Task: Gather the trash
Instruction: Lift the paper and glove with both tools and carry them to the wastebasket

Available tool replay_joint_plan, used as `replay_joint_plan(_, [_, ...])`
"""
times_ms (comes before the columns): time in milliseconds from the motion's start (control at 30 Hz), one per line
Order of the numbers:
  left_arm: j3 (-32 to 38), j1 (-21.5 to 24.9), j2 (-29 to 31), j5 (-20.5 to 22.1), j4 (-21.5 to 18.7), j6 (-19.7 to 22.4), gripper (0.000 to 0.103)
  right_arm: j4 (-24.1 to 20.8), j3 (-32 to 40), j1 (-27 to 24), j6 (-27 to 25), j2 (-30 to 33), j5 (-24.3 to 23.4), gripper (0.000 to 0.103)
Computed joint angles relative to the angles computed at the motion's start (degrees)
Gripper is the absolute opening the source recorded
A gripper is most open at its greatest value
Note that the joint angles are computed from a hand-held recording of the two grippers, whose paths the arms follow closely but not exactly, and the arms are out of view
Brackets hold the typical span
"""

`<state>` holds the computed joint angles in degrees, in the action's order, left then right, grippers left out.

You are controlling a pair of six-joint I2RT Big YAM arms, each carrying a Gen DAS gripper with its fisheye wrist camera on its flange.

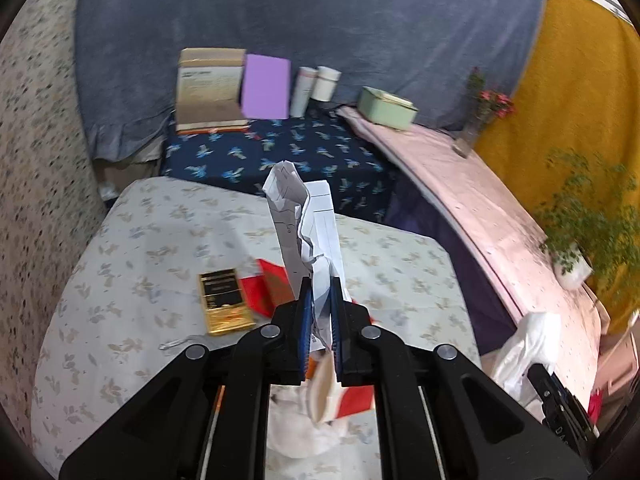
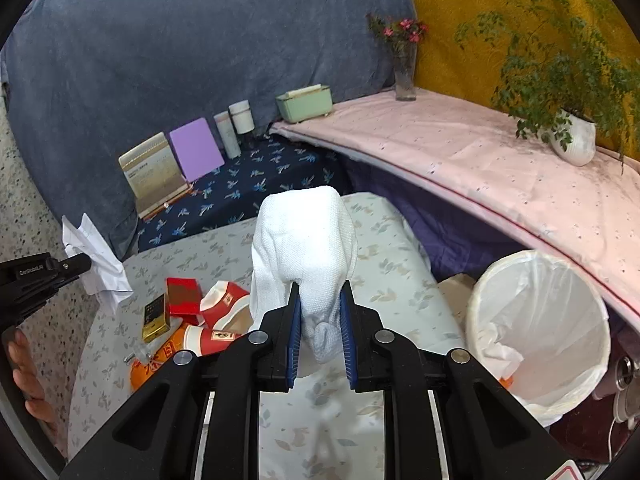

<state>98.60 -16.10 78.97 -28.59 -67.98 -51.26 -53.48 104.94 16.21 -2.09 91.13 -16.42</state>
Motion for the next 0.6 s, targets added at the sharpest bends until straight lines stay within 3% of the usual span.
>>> replay_joint_plan(600, [22.1,-11.9,17.8,7.4,0.4,9.8,0.008,2.2,-1.2,-13.4,-0.3,-2.2,-2.6,0.017])
